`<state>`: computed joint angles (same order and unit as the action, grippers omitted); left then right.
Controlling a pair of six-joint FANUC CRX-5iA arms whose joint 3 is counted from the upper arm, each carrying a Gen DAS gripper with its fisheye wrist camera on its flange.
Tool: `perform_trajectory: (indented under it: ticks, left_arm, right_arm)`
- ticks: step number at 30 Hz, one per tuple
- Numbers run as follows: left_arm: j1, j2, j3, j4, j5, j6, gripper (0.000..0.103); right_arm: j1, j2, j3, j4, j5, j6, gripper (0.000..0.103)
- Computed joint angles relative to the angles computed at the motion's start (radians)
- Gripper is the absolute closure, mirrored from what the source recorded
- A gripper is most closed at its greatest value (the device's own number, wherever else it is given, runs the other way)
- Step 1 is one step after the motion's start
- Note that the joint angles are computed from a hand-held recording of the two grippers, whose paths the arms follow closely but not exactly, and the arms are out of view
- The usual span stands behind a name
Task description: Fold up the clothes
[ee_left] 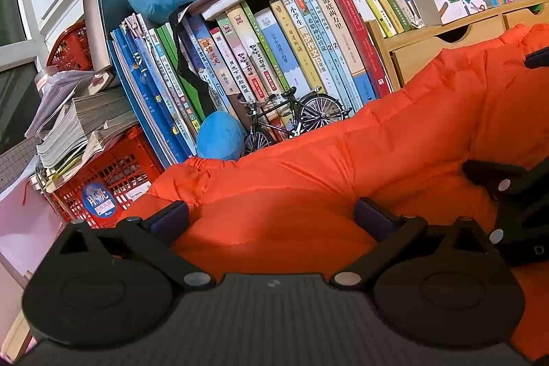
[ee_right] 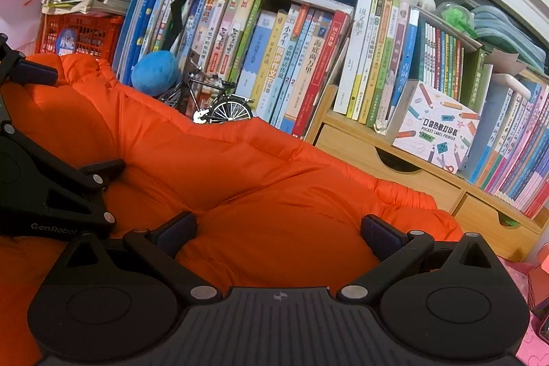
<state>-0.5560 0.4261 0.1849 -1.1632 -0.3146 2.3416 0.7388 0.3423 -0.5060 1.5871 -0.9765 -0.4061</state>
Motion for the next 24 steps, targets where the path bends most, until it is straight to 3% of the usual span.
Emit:
perform_trajectory:
  ticks: [17,18,21,24]
  left_arm:
    - [-0.004,0.004,0.003,-0.011,-0.009,0.007,0.000]
    - [-0.003,0.005,0.003,-0.017,-0.007,0.004,0.000]
    - [-0.030,0.007,0.001,-0.174,-0.047,0.130,0.000]
    - [0.015,-0.002,-0.007,-0.128,-0.016,0.099,0.000]
  right_arm:
    - [0.001,0.000,0.001,-0.007,-0.006,0.004,0.000]
    - [0.004,0.001,0.002,-0.013,-0.014,0.003,0.000]
    - [0.017,0.007,0.000,-0.030,-0.066,0.004,0.000]
    - [0.023,-0.001,-0.016,-0.044,-0.096,0.003,0.000]
